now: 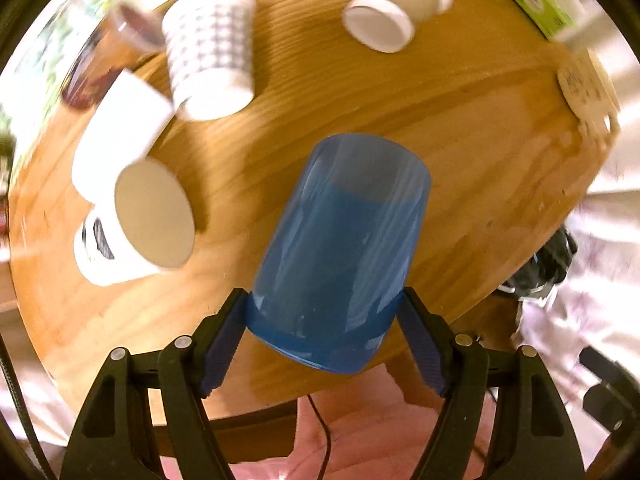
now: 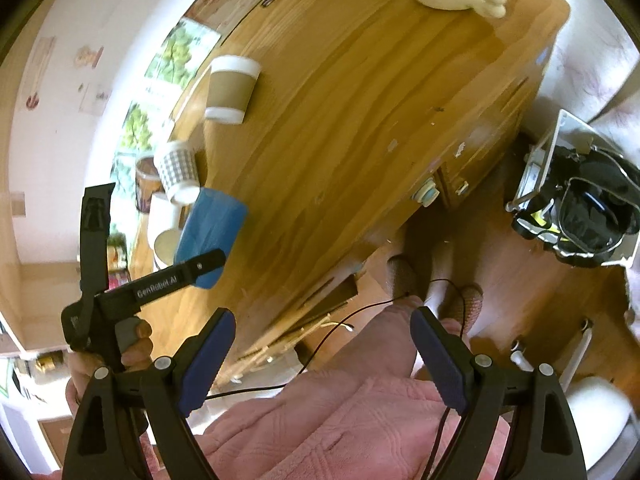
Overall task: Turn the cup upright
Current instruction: 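Lift the blue cup with the left gripper toward the right gripper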
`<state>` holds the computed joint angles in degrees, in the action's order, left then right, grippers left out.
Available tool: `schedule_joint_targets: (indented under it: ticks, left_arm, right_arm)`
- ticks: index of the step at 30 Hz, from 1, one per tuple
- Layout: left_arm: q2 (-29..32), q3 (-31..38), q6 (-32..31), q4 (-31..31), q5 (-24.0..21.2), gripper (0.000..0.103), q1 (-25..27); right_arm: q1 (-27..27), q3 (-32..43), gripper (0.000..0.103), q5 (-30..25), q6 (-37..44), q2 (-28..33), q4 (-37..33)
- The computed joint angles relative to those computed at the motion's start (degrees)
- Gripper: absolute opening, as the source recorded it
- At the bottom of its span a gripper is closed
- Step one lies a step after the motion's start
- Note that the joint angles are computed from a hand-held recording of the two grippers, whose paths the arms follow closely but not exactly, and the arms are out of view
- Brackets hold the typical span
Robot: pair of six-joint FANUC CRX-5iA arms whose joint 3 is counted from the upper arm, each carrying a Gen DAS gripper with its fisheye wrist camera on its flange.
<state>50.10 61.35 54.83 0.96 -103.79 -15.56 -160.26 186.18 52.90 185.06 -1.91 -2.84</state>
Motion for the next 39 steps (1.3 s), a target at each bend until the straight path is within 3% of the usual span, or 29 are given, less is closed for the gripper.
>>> schedule_joint_targets:
  ticks: [6, 8, 18, 22, 26, 33, 39]
  left_arm:
    - [-2.7, -5.1, 4.4, 2.9, 2.9, 0.078, 3.7]
    - [-1.3, -2.8, 6.5, 4.4, 1.6, 0.078, 4.6]
    - [-1.2, -5.0, 11.3, 9.0, 0.6, 0.078, 8.0]
    - [-5.3, -14.1, 12.1, 10.4, 4.5, 0.078, 8.5]
    - [-4.8, -13.6, 12.6, 11.6, 4.0, 0.078, 9.2]
    - [-7.9, -20.7, 11.6, 12.9, 7.6, 0.078, 9.4]
    - [-6.6, -19.3, 10.5, 13.9, 6.0, 0.08, 9.9]
  right_arm:
    - [-0.2, 0.7, 0.09, 0.9, 5.6, 0.0, -2.8]
    - [-0.3, 1.1, 0.09, 1.2, 7.2, 0.2, -3.6]
    - [-0.6, 1.8, 0.09, 2.1, 13.6, -0.3, -6.6]
    - [-0.5, 1.6, 0.09, 2.5, 15.1, -0.8, -7.4]
    - [-0.5, 1.7, 0.09, 2.5, 16.5, -1.3, -8.4]
    - [-0.4, 1.0, 0.09, 2.8, 17.4, -2.0, -8.9]
    - [-0.2, 0.4, 0.09, 2.4, 17.3, -2.9, -9.2]
